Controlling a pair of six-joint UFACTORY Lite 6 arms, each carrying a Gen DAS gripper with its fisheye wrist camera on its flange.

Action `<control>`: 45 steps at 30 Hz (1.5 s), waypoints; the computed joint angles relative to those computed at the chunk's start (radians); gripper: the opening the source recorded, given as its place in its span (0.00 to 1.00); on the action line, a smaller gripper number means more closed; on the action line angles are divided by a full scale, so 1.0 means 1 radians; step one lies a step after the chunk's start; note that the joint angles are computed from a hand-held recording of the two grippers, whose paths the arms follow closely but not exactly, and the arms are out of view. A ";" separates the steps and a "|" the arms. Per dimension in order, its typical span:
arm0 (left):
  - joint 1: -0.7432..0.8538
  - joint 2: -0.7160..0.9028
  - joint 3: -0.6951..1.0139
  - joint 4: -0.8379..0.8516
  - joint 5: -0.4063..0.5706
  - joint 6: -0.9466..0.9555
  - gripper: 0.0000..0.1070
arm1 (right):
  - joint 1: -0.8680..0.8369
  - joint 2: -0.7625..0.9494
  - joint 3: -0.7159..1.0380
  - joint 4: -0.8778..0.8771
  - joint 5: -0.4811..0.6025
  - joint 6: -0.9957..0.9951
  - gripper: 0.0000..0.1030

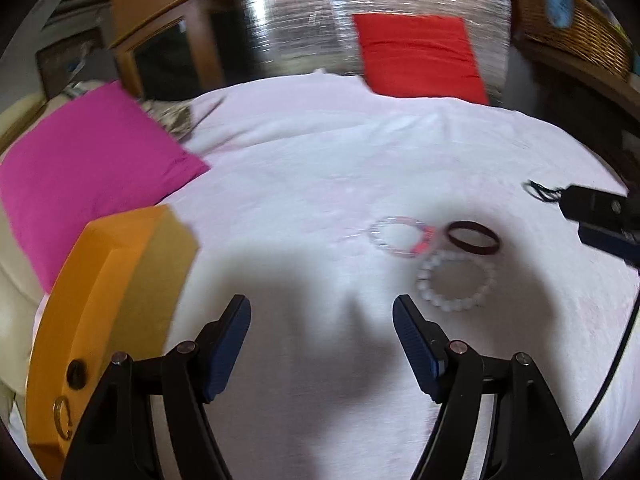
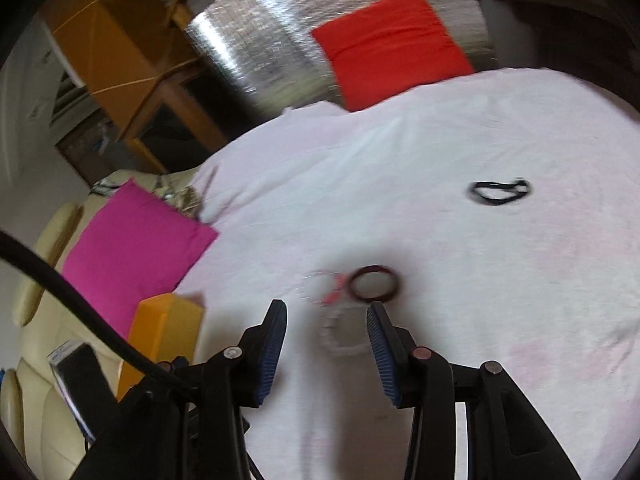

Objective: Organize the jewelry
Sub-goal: 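Move both tools back over the remaining bracelets, then grasp the maroon bangle with the right tool and lift it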

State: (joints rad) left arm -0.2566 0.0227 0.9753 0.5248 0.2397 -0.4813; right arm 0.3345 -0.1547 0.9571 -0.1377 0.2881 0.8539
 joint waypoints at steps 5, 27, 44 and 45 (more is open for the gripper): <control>-0.040 0.035 0.007 0.081 -0.004 -0.080 0.71 | -0.158 -0.071 -0.064 0.308 0.028 -0.331 0.44; 0.079 0.073 0.049 -0.269 0.010 0.254 0.71 | -0.237 -0.018 -0.067 0.710 0.055 -0.682 0.44; 0.146 0.095 0.068 -0.452 0.013 0.460 0.71 | -0.319 0.438 0.145 1.413 0.160 -1.186 0.28; 0.143 0.096 0.065 -0.438 0.009 0.454 0.71 | -0.316 0.451 0.151 1.439 0.155 -1.203 0.24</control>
